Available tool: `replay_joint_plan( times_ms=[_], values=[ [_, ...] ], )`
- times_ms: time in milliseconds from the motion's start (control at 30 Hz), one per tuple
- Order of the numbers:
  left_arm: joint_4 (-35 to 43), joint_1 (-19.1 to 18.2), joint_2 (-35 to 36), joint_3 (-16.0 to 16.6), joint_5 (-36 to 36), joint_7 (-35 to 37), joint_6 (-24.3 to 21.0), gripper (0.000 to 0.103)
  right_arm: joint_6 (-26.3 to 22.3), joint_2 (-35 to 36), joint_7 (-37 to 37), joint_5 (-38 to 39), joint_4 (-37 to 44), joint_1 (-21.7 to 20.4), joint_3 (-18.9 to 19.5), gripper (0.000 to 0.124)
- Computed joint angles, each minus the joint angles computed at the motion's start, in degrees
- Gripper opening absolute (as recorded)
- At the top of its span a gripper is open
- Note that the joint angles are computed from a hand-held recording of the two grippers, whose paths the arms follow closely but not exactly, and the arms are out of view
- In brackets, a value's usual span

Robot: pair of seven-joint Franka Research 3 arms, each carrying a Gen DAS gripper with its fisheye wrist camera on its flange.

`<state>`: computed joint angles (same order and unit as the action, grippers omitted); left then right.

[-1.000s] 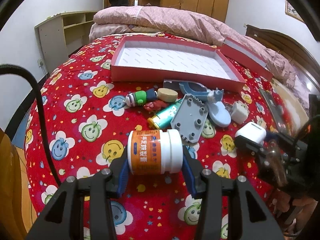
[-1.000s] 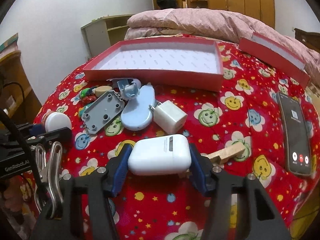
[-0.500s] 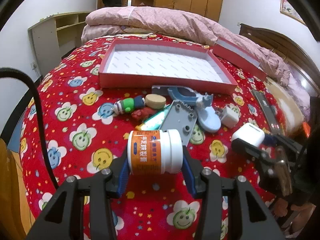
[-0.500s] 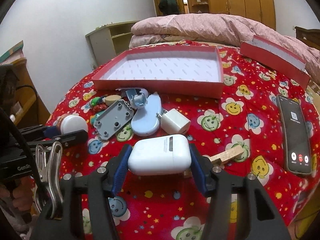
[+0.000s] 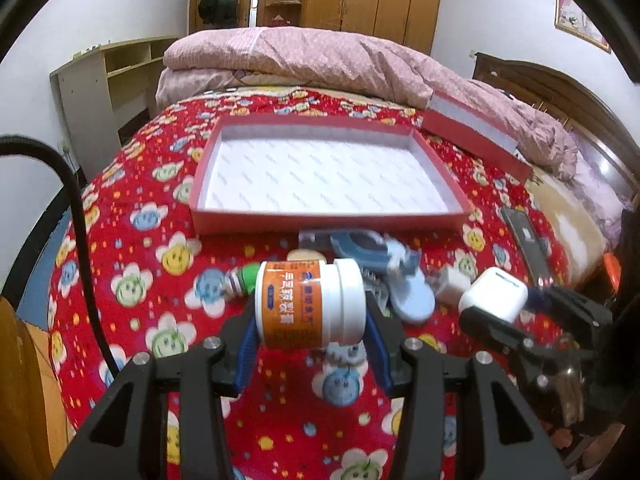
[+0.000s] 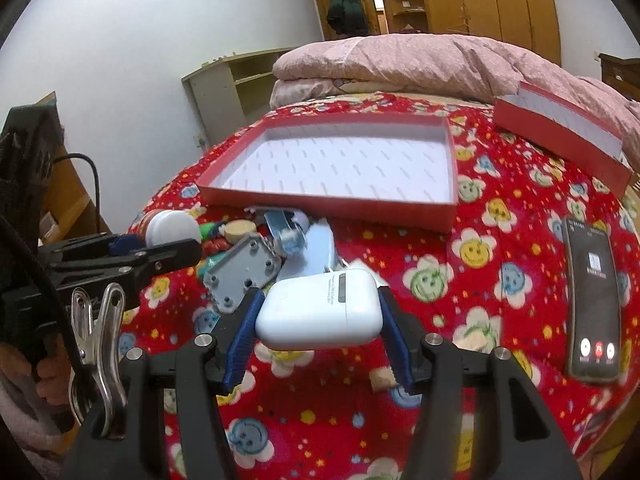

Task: Organize rigid objects
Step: 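Carry the pill bottle and earbud case over the red tray with both tools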

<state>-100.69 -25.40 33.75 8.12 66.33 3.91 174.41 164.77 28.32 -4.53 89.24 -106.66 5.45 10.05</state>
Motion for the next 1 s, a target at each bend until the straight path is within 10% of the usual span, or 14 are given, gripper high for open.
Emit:
replay_joint_plan(
  times_ms=[500, 1000],
  values=[
    [9.1, 5.8, 4.8, -4.9, -18.9, 19.1, -2.1, 0.049, 4.6, 5.2, 10.9, -12.8, 10.1, 0.0, 2.1, 0.057],
    [25.8, 5.8, 16.8, -6.0, -33.0, 33.3, -10.5, 0.049, 5.0, 18.3, 40.0, -35.3, 25.3, 2.2, -1.0, 0.057]
  ],
)
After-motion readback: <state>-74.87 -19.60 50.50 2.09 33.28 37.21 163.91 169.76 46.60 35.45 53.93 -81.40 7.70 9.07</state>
